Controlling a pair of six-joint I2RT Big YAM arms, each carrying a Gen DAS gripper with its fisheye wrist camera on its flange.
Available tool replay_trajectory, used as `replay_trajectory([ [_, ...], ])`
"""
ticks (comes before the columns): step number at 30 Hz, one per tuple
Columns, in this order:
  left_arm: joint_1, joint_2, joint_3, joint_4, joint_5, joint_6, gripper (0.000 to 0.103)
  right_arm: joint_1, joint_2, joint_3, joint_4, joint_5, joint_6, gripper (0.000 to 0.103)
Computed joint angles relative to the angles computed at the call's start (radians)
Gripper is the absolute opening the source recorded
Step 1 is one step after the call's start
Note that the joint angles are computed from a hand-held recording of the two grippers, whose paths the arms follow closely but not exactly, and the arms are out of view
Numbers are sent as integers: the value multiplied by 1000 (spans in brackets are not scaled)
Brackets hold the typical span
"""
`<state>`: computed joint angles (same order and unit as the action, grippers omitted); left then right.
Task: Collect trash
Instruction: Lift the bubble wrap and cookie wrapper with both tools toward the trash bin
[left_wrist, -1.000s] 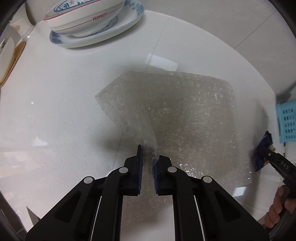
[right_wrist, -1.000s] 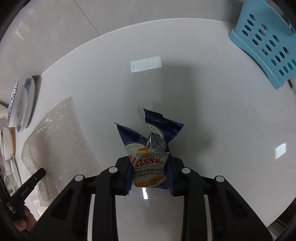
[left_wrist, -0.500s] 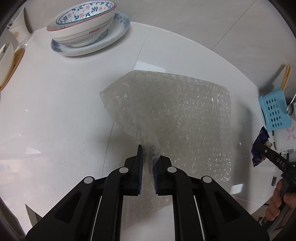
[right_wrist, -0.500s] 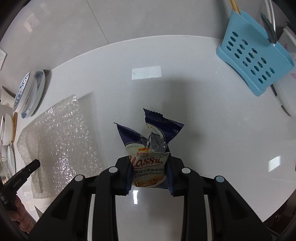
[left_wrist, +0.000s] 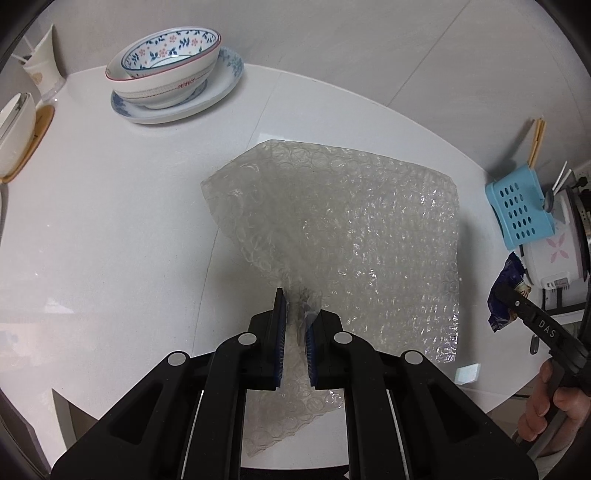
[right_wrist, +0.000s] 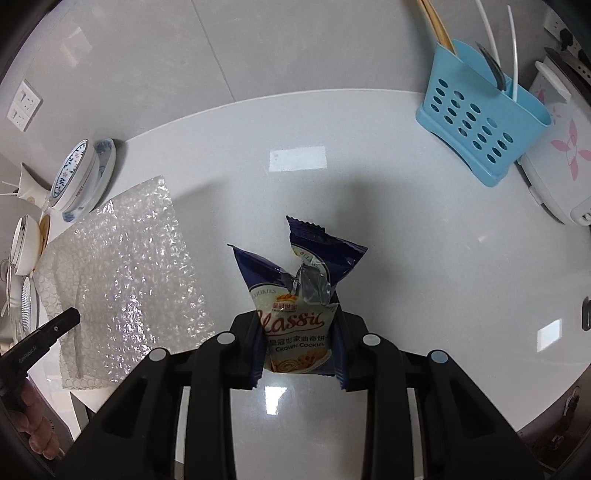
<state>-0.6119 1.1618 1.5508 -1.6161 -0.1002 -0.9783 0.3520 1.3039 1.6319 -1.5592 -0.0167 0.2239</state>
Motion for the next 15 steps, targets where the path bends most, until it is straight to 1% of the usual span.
replay_trajectory([
  [9, -77, -18, 31, -30, -35, -44, 8, -7, -79, -43, -14, 0, -17, 27],
  [15, -164, -10, 70, -51, -66, -99, 8, -25, -134, -59, -34, -7, -38, 27],
])
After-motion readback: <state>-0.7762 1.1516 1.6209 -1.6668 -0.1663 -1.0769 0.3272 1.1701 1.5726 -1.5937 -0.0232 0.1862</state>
